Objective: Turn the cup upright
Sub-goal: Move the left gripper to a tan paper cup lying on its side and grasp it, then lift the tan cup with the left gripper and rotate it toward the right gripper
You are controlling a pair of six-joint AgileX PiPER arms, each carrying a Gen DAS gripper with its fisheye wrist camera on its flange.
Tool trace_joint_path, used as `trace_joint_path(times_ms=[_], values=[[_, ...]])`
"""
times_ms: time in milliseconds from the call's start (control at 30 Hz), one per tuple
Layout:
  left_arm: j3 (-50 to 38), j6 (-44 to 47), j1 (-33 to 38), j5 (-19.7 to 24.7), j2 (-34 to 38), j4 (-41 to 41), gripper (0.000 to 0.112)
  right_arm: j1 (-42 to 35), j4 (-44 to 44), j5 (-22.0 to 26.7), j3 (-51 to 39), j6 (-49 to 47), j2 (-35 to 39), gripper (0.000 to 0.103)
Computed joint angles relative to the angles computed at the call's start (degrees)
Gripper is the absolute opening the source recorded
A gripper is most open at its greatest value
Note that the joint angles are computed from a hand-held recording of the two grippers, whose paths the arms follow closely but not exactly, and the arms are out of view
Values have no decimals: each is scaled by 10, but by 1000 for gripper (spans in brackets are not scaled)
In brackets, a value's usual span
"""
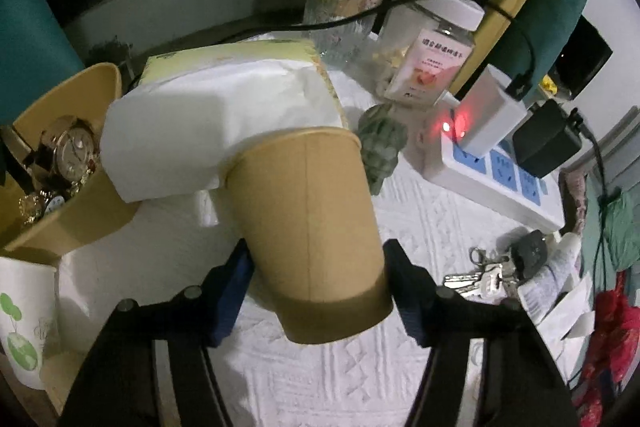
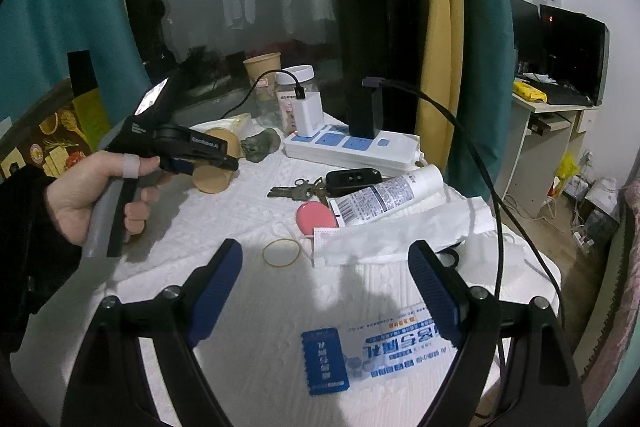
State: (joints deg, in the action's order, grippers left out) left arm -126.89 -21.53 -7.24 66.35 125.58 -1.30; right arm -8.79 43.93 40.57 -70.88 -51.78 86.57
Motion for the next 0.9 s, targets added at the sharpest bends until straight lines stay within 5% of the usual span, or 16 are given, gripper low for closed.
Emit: trace_joint_path(times_ms=[233, 400, 700, 900], values=[[147, 15, -13, -60, -121, -25, 65, -14, -12, 30, 34, 29, -69, 83], [317, 28, -49, -100, -286, -37, 65, -21, -30, 50, 73, 66, -138, 83], [587, 1, -124, -101, -577, -54, 65, -55, -35, 131, 161, 102, -279, 83], [746, -117, -223, -77, -748, -33, 65, -73, -45, 201, 220, 133, -362, 83]])
